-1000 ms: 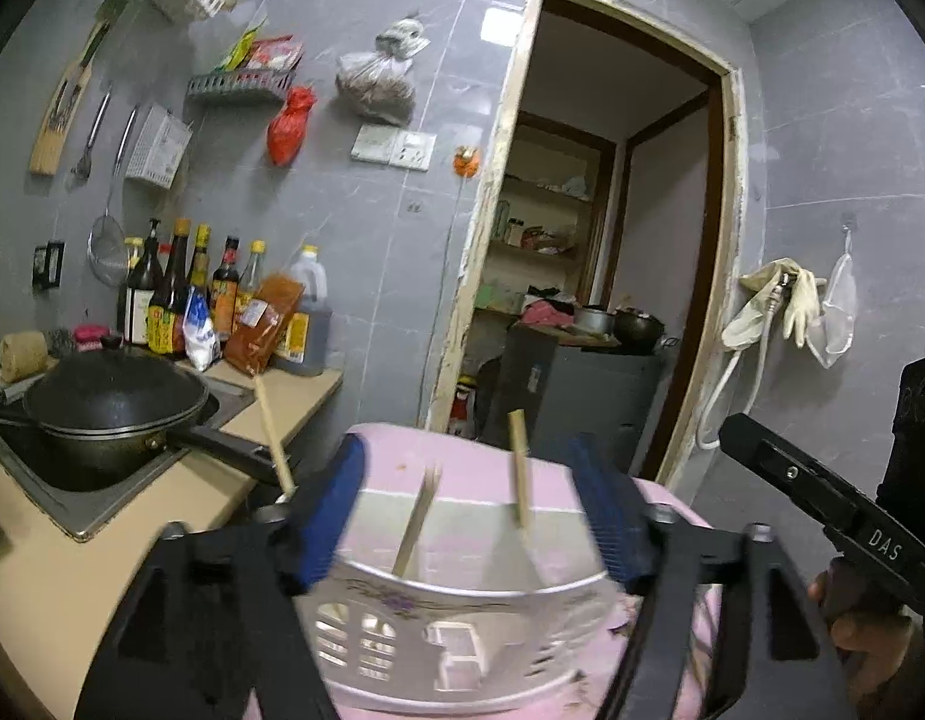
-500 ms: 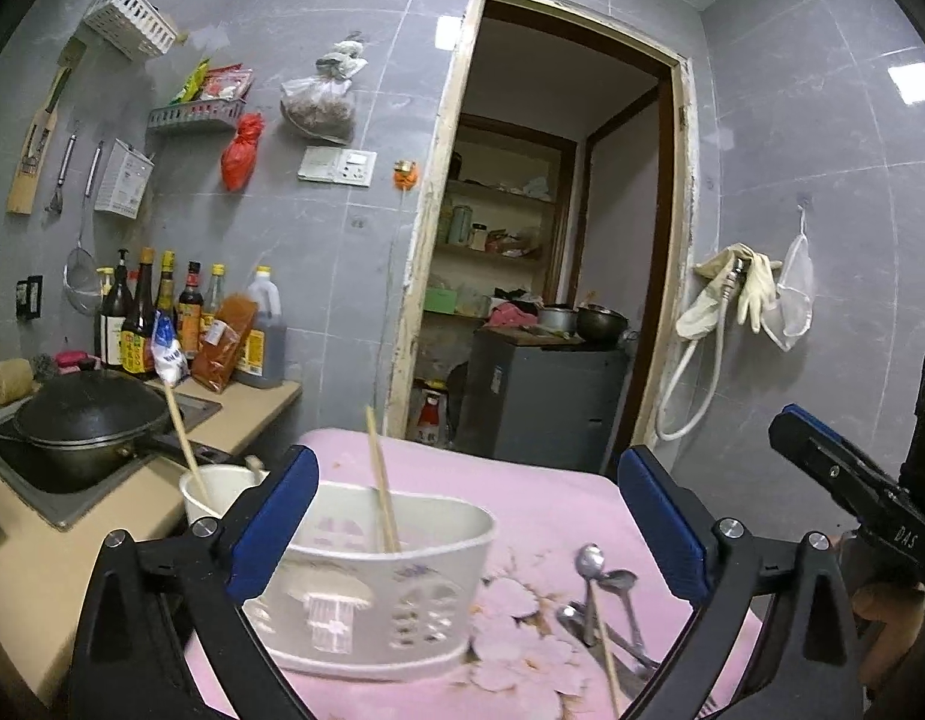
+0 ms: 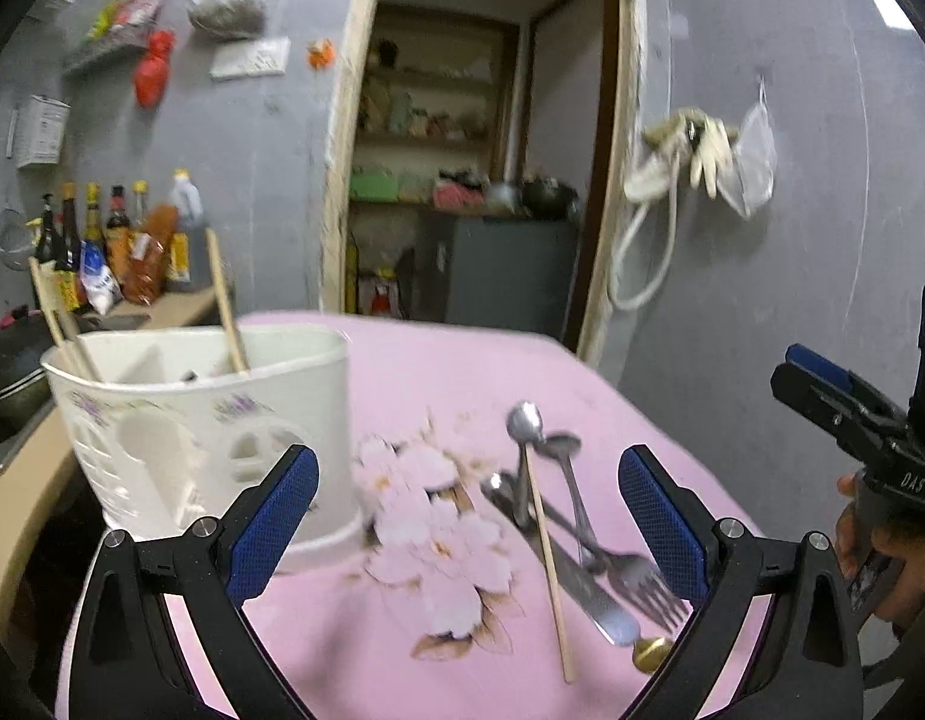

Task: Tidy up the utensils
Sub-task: 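Withdraw both grippers from the caddy toward the utensil pile, then grasp a wooden chopstick with the left gripper while the right gripper grasps a silver fork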

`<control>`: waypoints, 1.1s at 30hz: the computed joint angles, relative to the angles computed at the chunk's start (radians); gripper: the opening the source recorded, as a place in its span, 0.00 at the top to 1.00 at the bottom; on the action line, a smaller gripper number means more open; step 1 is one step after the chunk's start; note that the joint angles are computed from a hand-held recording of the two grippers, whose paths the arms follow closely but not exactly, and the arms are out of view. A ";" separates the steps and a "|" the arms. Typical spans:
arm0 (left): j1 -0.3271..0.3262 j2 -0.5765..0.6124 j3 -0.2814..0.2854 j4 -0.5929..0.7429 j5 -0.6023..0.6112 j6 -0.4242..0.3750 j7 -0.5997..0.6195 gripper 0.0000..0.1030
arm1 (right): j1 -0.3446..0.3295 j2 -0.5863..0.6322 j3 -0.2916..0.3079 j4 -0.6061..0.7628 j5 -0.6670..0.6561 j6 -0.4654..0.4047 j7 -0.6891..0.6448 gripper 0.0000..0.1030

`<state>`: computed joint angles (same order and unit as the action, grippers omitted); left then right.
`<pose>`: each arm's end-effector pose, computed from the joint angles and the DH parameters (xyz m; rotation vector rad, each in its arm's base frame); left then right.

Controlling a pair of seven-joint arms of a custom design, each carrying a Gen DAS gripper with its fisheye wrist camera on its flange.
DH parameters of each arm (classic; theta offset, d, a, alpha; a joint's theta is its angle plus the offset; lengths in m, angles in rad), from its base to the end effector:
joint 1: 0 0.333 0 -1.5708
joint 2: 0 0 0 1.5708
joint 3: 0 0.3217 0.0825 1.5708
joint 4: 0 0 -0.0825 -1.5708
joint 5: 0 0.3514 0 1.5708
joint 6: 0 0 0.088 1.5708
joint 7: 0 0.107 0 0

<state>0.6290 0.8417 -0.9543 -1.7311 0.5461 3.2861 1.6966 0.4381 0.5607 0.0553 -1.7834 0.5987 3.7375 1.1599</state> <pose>0.6813 -0.0958 0.4077 -1.2007 1.9727 -1.3567 0.6154 0.2365 0.4246 -1.4451 1.2910 -0.9411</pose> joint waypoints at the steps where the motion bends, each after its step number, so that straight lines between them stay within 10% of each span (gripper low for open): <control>1: -0.012 0.000 0.007 0.011 -0.001 -0.024 0.002 0.05 | 0.006 -0.001 -0.010 0.002 0.024 -0.021 -0.008 0.00; 7: -0.084 0.012 0.034 0.087 -0.071 -0.170 0.082 0.06 | 0.053 0.009 -0.095 0.059 0.131 -0.207 -0.041 0.15; 16: -0.160 0.065 0.036 0.252 -0.200 -0.501 0.242 0.44 | 0.112 0.064 -0.251 0.171 0.069 -0.557 0.071 0.48; 26: -0.295 0.081 0.156 0.428 -0.321 -0.779 0.308 0.76 | -0.083 0.012 -0.008 0.127 -0.023 -0.686 0.037 0.68; 33: -0.357 0.057 0.241 0.445 -0.382 -0.789 0.349 0.78 | -0.142 -0.011 0.074 0.088 -0.105 -0.728 0.065 0.68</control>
